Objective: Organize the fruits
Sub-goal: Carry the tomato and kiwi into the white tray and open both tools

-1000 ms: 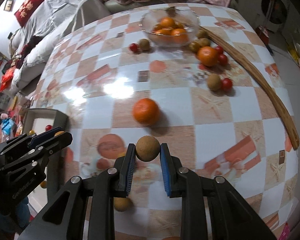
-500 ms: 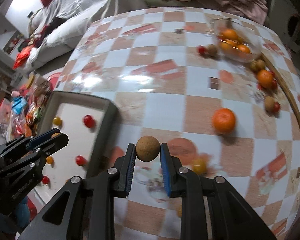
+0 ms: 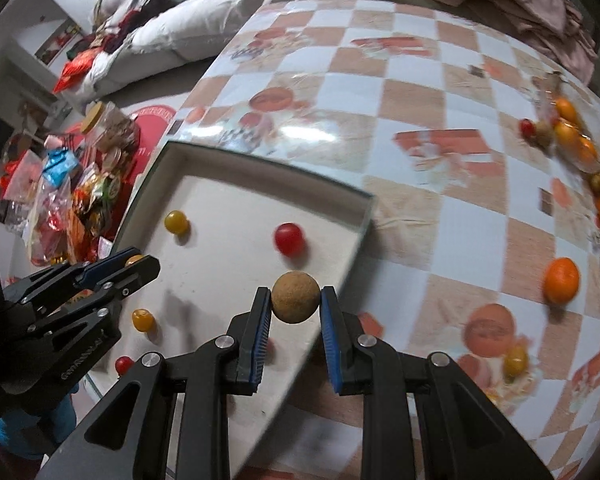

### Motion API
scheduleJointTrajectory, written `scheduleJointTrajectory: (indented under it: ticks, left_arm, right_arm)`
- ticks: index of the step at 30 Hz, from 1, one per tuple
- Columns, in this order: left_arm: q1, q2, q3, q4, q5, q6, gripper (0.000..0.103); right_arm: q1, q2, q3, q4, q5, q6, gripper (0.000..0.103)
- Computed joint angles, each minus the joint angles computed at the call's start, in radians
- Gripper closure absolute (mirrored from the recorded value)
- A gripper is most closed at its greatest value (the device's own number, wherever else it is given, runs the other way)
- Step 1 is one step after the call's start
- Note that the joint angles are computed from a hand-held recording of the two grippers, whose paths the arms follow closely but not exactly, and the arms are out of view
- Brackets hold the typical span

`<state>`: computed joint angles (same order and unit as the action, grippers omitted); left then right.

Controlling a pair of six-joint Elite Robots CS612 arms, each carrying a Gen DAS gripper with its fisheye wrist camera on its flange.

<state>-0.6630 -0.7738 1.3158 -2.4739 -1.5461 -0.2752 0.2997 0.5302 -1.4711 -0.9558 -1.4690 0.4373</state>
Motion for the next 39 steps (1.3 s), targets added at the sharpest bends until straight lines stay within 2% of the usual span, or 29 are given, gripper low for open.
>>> scheduleJointTrajectory:
  ticks: [10,31,33,37,38,39]
  left_arm:
    - [0.007,0.022,-0.014,0.019,-0.002,0.011,0.081]
    - [-0.001,0.031,-0.020,0.036,0.029,0.030,0.080]
    - [-0.002,0.030,-0.019,0.038,0.030,0.033,0.080]
    - [-0.002,0.029,-0.020,0.045,0.030,0.034,0.080]
    - [-0.003,0.028,-0.020,0.048,0.033,0.035,0.076]
    - [-0.004,0.028,-0.020,0.054,0.043,0.034,0.053]
  right_arm:
    - [0.015,-0.011,0.067,0.003,-0.014,-0.019,0.076]
    - [0.025,-0.009,0.082,0.001,-0.044,-0.055,0.075]
    - [0.023,-0.006,0.074,-0.001,-0.037,-0.047,0.074]
    - [0.021,-0.002,0.055,-0.019,-0.026,-0.041,0.061]
    - [0.021,-0.002,0.052,-0.023,-0.028,-0.040,0.056]
    - [0.022,-0.004,0.049,-0.028,-0.030,-0.034,0.054]
